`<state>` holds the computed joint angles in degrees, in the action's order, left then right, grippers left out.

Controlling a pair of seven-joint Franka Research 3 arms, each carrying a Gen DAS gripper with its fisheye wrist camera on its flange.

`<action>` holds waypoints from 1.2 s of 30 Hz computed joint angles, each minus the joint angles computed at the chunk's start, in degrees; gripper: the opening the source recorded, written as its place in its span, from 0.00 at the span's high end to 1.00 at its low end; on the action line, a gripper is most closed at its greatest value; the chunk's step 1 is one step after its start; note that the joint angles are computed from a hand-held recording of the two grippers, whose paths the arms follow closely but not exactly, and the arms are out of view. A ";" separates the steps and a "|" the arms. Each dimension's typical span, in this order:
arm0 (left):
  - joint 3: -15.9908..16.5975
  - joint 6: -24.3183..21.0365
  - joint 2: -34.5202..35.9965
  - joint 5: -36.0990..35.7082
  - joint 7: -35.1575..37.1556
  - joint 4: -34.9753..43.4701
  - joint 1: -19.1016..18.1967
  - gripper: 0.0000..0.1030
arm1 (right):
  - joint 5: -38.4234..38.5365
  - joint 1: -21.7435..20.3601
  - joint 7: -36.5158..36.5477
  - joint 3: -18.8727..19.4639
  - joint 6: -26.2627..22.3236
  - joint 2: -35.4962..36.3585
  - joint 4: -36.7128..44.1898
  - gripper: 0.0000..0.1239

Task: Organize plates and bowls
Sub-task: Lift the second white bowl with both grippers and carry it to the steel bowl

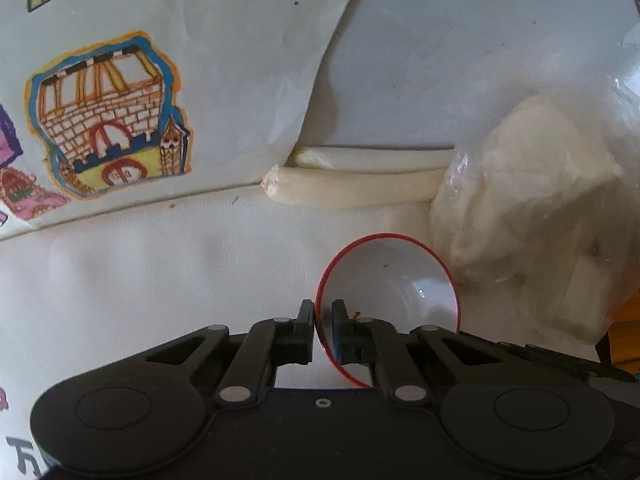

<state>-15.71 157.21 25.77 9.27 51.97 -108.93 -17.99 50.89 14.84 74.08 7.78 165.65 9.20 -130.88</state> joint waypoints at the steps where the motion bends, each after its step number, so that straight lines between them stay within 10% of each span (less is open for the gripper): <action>1: 0.10 0.06 -0.23 0.10 -0.71 -0.19 -0.40 0.92 | -0.64 0.06 0.44 -0.23 -0.13 -0.45 -0.46 0.86; 15: 1.70 3.35 -10.45 6.04 -15.94 -8.46 -5.67 0.92 | 9.43 -0.59 -14.95 -4.04 -7.60 -11.56 -6.35 0.88; 36: -4.35 0.54 -23.98 6.96 -36.94 -19.04 -9.81 0.92 | -5.53 -5.94 -24.97 -13.11 -32.51 -31.53 -16.00 0.87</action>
<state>-20.07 157.75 1.79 16.23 15.02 -127.97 -27.81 45.35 8.90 49.11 -5.33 133.14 -22.33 -146.88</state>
